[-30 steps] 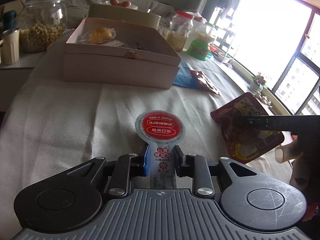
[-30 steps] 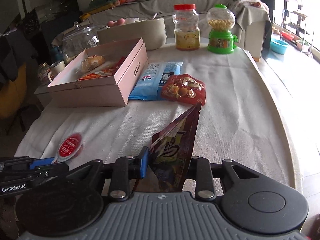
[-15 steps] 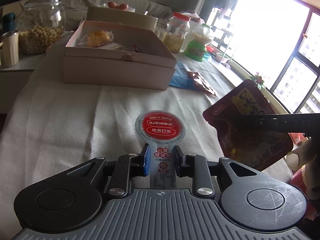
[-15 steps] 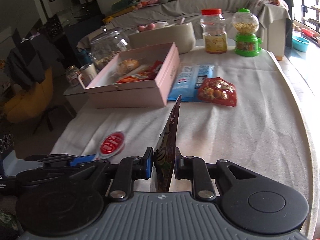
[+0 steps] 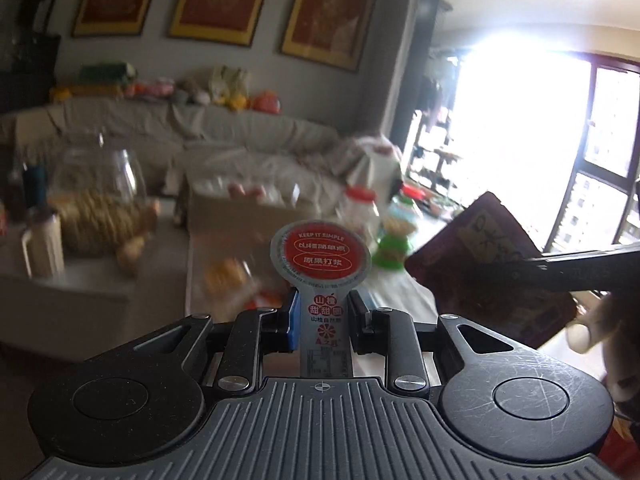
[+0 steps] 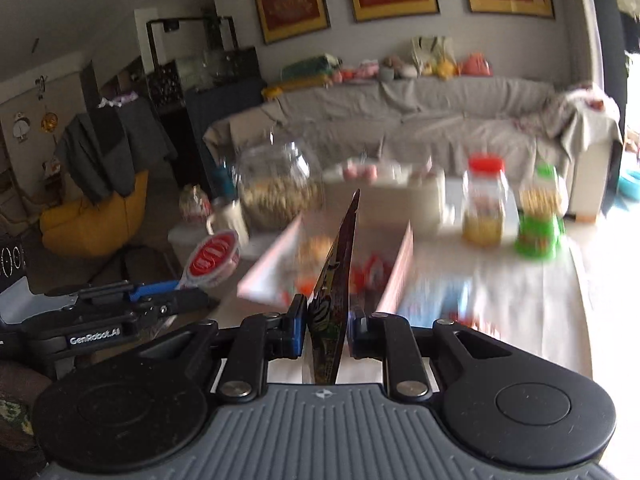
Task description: Organize snacks
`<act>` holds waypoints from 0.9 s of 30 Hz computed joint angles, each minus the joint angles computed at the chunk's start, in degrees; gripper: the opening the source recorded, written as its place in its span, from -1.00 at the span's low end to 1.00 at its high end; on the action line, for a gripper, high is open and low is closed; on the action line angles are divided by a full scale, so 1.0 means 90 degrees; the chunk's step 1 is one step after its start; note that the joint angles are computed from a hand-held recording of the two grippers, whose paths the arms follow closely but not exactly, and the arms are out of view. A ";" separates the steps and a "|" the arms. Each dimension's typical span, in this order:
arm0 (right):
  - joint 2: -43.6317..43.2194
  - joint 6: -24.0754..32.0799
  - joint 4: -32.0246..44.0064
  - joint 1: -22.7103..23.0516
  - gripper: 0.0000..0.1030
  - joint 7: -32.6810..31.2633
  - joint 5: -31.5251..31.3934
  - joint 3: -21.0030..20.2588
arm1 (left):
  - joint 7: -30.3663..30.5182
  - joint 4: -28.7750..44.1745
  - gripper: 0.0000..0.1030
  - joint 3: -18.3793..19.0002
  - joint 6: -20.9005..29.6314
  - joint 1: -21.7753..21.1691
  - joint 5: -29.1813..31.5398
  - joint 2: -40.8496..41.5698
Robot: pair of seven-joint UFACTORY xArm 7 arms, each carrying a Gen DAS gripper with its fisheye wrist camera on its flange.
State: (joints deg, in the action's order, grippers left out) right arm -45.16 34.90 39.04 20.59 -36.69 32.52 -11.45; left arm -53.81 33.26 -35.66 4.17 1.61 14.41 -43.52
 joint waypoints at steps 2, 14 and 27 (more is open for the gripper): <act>0.0637 -0.0115 0.0609 0.0138 -0.62 0.0041 0.0046 0.0057 | 0.0139 0.0480 -0.46 -0.0005 -0.0158 0.0457 0.0124 0.0604; 0.2901 -0.0811 0.2126 -0.0136 -0.62 0.0230 -0.0185 0.0790 | -0.1109 0.1397 -0.44 -0.1048 -0.1337 0.2811 0.1452 0.3347; 0.5814 0.0124 0.3940 -0.0498 -0.61 0.0428 0.1423 0.1748 | -0.0060 -0.0586 -0.45 0.1764 -0.0929 -0.0632 -0.0404 0.1759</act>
State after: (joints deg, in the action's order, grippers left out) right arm 7.16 36.02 74.50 16.11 -32.83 45.33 4.27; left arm -54.35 27.98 -19.78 -4.19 -4.08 10.77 -27.69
